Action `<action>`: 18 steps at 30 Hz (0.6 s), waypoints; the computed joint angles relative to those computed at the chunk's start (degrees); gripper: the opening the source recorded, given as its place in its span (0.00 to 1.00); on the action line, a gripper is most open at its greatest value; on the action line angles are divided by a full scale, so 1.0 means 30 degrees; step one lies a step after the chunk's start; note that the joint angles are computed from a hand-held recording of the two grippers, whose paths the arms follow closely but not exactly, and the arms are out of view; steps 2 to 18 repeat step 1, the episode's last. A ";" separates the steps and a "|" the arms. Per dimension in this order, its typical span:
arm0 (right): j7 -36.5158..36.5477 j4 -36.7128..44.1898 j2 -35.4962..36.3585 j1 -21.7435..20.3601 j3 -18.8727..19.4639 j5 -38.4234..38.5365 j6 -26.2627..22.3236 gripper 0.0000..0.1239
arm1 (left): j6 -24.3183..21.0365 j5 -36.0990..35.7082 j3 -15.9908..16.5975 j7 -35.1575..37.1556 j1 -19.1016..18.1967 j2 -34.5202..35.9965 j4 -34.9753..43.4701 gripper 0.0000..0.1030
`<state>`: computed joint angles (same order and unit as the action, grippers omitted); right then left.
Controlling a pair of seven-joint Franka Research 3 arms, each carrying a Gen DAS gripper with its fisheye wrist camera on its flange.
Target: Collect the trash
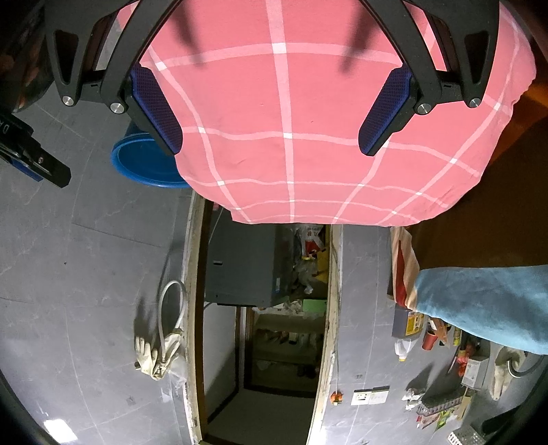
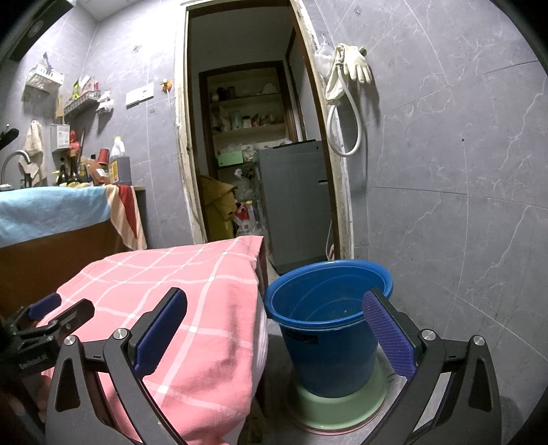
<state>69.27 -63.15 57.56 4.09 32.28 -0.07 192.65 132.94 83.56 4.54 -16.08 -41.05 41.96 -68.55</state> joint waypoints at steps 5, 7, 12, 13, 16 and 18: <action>0.0012 -0.0008 -0.0004 0.0002 -0.0003 0.0001 0.0012 0.83 | 0.0055 -0.0006 0.0000 0.0007 0.0033 -0.0008 -0.0010 0.98; 0.0012 -0.0008 -0.0004 0.0002 -0.0003 0.0001 0.0012 0.83 | 0.0055 -0.0006 0.0000 0.0007 0.0033 -0.0008 -0.0010 0.98; 0.0012 -0.0008 -0.0004 0.0002 -0.0003 0.0001 0.0012 0.83 | 0.0055 -0.0006 0.0000 0.0007 0.0033 -0.0008 -0.0010 0.98; 0.0012 -0.0008 -0.0004 0.0002 -0.0003 0.0001 0.0012 0.83 | 0.0055 -0.0006 0.0000 0.0007 0.0033 -0.0008 -0.0010 0.98; 0.0012 -0.0008 -0.0004 0.0002 -0.0003 0.0001 0.0012 0.83 | 0.0055 -0.0006 0.0000 0.0007 0.0033 -0.0008 -0.0010 0.98; 0.0012 -0.0008 -0.0004 0.0002 -0.0003 0.0001 0.0012 0.83 | 0.0055 -0.0006 0.0000 0.0007 0.0033 -0.0008 -0.0010 0.98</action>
